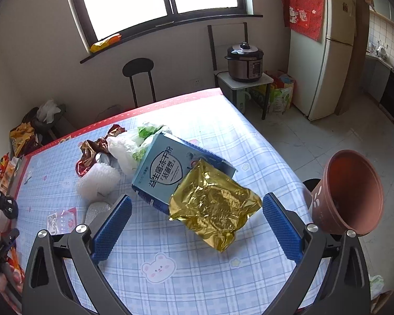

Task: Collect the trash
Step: 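Move both tools back over the table of trash, then grasp the gold foil bag with the right tool while the left tool approaches the grey sponge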

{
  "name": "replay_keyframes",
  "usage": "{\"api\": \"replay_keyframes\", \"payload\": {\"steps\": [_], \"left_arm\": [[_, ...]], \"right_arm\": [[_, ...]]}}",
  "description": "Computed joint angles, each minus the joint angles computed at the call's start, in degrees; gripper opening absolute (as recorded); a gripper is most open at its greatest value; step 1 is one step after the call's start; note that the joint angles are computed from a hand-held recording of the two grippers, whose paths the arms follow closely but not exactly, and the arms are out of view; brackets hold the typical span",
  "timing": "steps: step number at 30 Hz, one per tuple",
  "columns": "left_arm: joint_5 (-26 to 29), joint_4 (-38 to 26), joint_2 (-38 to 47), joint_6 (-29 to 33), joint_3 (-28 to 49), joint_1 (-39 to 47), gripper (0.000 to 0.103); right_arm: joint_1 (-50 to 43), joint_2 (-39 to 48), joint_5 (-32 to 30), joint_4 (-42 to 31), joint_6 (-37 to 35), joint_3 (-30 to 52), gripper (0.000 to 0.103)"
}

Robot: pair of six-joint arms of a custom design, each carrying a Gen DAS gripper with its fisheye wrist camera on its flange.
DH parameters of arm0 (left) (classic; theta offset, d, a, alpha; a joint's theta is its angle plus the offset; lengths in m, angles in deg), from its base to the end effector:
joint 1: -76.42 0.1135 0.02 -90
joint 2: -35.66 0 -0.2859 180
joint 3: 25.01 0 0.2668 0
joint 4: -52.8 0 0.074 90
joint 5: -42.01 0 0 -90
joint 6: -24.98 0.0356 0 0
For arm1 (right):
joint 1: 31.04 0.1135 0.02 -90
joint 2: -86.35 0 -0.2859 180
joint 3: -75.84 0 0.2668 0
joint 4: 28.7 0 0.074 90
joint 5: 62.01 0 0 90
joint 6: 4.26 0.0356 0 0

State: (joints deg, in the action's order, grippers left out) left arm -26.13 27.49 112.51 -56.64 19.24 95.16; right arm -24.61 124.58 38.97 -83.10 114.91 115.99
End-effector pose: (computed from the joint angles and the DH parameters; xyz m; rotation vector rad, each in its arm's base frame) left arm 0.2283 0.0635 0.1575 -0.0873 2.4990 -0.3003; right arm 0.1284 0.0076 0.2129 0.5642 2.3980 0.0303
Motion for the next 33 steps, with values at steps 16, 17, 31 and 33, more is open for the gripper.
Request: {"api": "replay_keyframes", "payload": {"steps": [16, 17, 31, 33], "left_arm": [[4.60, 3.25, 21.98, 3.48, 5.93, -0.45, 0.080], [4.92, 3.02, 22.71, 3.11, 6.43, -0.38, 0.079], [6.28, 4.94, 26.87, -0.44, 8.19, -4.97, 0.079], [6.56, 5.13, 27.13, -0.97, 8.27, -5.17, 0.079]], "right_arm": [[20.28, 22.60, 6.46, 11.17, 13.06, 0.10, 0.097], [20.13, 23.09, 6.34, 11.51, 13.02, 0.00, 0.097], [9.58, 20.33, 3.77, 12.31, 7.08, -3.72, 0.097], [7.41, 19.41, 4.26, 14.37, 4.06, -5.24, 0.097]]}}
